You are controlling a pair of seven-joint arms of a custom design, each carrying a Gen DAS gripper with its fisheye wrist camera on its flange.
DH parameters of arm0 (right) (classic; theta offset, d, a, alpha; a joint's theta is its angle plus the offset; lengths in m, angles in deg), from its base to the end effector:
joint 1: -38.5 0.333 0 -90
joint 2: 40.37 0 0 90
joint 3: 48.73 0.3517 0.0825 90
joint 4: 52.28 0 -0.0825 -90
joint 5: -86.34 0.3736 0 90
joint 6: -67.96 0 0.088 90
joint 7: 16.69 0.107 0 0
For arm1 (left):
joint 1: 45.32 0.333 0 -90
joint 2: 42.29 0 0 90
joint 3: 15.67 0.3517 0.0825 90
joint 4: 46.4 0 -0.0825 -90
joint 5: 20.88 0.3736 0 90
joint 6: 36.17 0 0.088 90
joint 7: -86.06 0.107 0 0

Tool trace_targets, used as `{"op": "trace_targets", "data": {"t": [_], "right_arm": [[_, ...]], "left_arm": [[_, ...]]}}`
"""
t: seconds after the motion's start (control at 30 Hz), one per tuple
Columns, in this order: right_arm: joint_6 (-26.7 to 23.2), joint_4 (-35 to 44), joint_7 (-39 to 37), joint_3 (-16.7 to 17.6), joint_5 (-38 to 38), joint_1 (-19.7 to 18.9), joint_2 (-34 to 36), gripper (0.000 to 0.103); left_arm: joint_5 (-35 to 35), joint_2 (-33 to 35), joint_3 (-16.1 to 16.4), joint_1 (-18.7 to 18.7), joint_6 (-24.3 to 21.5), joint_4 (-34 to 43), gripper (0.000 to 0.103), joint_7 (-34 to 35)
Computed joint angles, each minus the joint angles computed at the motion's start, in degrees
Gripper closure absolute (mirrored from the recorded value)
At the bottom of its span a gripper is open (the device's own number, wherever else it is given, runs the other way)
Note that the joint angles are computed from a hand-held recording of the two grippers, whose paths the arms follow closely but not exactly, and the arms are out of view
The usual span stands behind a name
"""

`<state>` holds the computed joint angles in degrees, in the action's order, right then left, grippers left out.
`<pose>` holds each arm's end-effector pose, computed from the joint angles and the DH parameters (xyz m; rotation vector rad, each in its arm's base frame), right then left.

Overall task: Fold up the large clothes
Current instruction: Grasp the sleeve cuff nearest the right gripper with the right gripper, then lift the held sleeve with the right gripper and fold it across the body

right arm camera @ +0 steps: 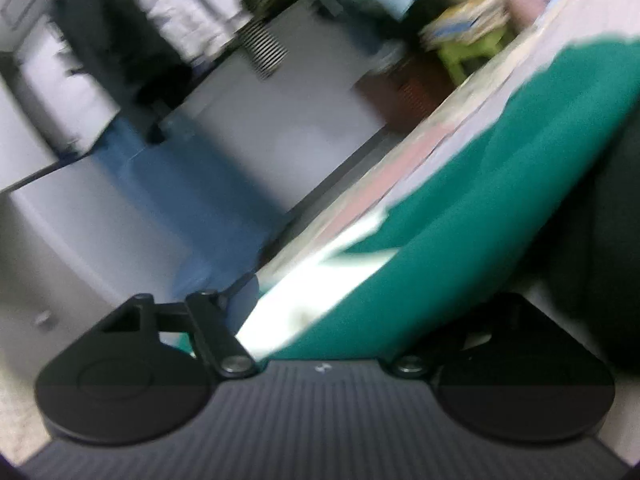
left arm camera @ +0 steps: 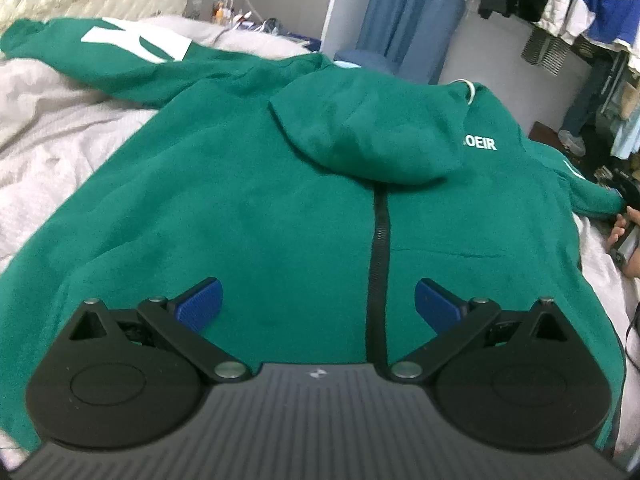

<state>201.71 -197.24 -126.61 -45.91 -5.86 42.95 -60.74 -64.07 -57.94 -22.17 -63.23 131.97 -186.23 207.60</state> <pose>0.4215 0.0383 0.4698 -0.0762 2.0905 -1.0389 0.4427 -0.1569 0.5224 -1.5687 2.1361 -1.0881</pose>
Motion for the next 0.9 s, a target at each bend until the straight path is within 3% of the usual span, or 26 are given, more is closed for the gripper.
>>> {"op": "trace_targets", "data": {"t": [0.1, 0.23, 0.33, 0.6, 0.77, 0.9], "right_arm": [[-1.7, 0.6, -4.2, -1.5, 4.4, -1.7, 0.6, 0.047], [-4.3, 2.9, -12.1, -1.1, 9.8, -2.7, 2.0, 0.081], [-9.3, 4.6, -20.1, 1.3, 10.3, -1.9, 2.3, 0.090], [-15.1, 11.8, -32.9, 6.2, 5.9, 1.7, -0.9, 0.092], [-17.0, 21.6, -46.4, 9.6, 0.3, 4.7, 2.4, 0.092], [-19.5, 30.9, -56.7, 12.9, -3.3, 9.1, 8.9, 0.092]], "left_arm": [[0.8, 1.6, -0.6, 0.7, 0.5, 1.0, 0.000, -1.9], [2.4, 2.9, -1.4, 1.4, 1.3, 1.9, 0.000, -3.7], [3.3, 3.1, -1.5, 1.6, 1.6, 2.1, 0.000, -4.5], [-3.1, 2.1, 1.9, 0.4, 0.1, 3.8, 0.000, 0.6], [-8.2, 0.4, 3.7, 0.1, 1.6, 3.4, 0.000, 6.1], [-15.0, -0.7, 6.3, -0.5, 2.1, 3.8, 0.000, 12.6]]}}
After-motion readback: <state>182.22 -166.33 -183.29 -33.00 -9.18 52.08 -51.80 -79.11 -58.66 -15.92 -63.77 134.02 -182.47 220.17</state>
